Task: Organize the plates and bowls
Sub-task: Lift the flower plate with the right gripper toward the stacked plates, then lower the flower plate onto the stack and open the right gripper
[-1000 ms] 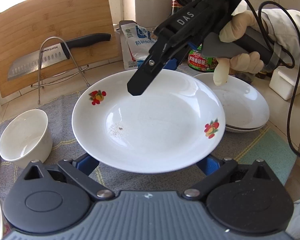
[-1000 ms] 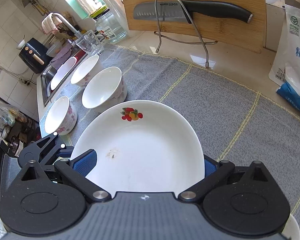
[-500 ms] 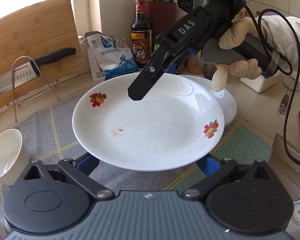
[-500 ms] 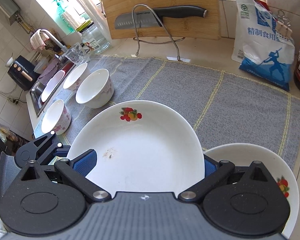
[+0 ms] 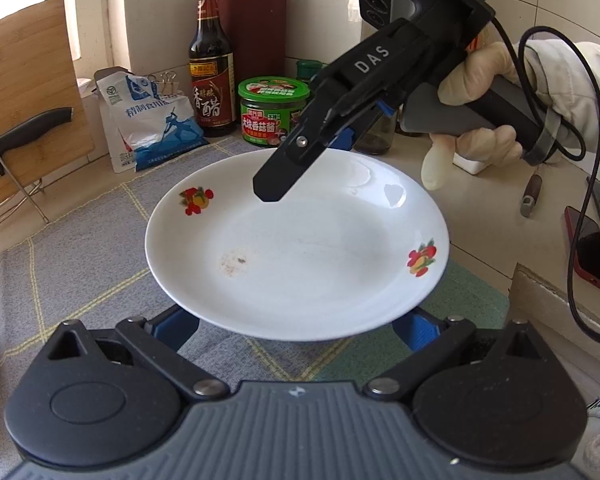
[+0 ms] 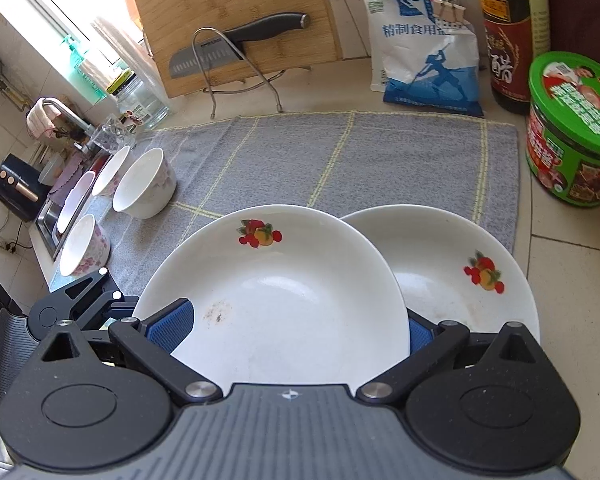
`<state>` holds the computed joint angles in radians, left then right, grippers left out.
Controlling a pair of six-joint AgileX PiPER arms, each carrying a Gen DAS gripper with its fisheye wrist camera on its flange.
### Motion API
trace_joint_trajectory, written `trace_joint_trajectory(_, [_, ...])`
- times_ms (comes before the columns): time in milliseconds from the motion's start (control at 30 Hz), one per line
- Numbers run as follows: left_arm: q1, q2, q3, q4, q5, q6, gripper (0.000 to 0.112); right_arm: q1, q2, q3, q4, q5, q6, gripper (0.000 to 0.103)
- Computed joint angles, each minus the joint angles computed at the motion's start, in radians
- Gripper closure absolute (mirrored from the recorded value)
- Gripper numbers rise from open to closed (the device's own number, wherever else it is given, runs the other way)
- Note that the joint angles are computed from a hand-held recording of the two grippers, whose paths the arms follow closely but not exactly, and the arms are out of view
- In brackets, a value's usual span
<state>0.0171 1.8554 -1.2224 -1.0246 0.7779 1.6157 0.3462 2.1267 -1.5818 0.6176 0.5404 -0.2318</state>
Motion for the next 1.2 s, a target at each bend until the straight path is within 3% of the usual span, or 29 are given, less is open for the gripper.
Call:
trace_joint_trajectory(733, [-0.082, 0.056, -0.062, 0.039, -0.044, -0.039, 0.011, -0.084, -0.038, 0.134, 0.145, -0.025, -0.165, 0.000])
trace_joint_trajectory(1200, [-0.110, 0.096, -0.110, 0.064, -0.073, -0.035, 0.012, -0.089, -0.100, 0.224, 0.128, -0.066, -0.129, 0.000])
